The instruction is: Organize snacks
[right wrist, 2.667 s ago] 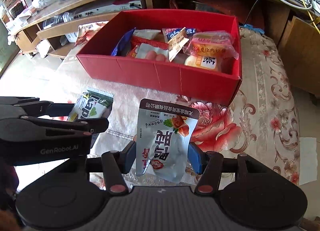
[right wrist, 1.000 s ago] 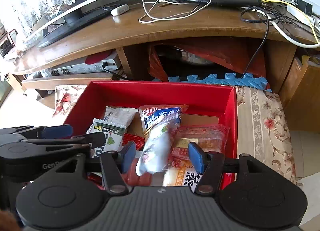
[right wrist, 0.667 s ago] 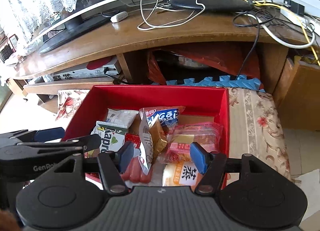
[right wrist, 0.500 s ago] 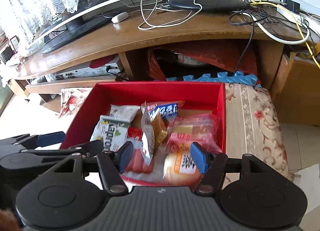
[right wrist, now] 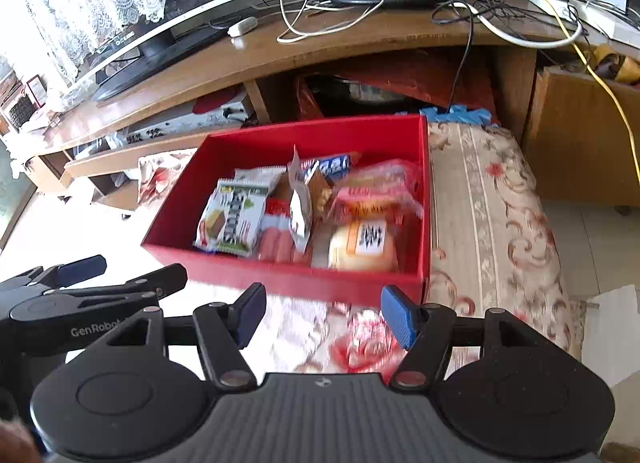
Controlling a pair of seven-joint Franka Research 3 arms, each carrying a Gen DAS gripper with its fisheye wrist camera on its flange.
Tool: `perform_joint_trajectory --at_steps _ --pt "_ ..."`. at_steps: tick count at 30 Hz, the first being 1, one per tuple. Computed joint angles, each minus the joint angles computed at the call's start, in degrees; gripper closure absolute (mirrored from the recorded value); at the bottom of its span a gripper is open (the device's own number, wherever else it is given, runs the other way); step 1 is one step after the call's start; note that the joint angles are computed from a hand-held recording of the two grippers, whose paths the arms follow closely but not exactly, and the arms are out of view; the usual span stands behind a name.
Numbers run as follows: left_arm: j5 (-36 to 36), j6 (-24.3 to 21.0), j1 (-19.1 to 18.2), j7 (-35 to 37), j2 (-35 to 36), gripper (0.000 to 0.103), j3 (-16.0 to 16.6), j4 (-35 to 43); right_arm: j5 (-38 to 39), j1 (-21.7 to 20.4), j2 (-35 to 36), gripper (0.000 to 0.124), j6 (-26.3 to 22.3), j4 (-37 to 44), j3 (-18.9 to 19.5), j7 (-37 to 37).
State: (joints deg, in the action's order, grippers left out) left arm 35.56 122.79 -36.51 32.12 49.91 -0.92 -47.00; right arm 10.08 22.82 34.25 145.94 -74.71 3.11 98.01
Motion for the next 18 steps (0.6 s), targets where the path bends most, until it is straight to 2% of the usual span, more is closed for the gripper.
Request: perform_joint_trajectory --at_steps 2,6,11,18 --pt "1.0 2.7 -0.2 -2.8 -3.3 0.000 0.1 -6.0 0.1 0.1 -1.5 0.063 0.7 -2.6 0.2 -0.2" --pt "4.0 1.9 -1.5 -5.6 -5.7 0.000 0.2 -10.6 0.5 0.3 -4.5 0.063 2.0 -7.6 0.5 -0.3" --pt "6.7 5.1 -1.2 -10.2 -10.0 0.000 -1.1 -18.1 0.0 0.7 -7.0 0.062 2.5 -12.1 0.4 0.2" --pt "6.7 3.7 -0.6 -11.0 -10.9 0.000 -3.2 -19.9 -0.2 0.8 -9.9 0.062 4.0 -16.7 0.6 0.8"
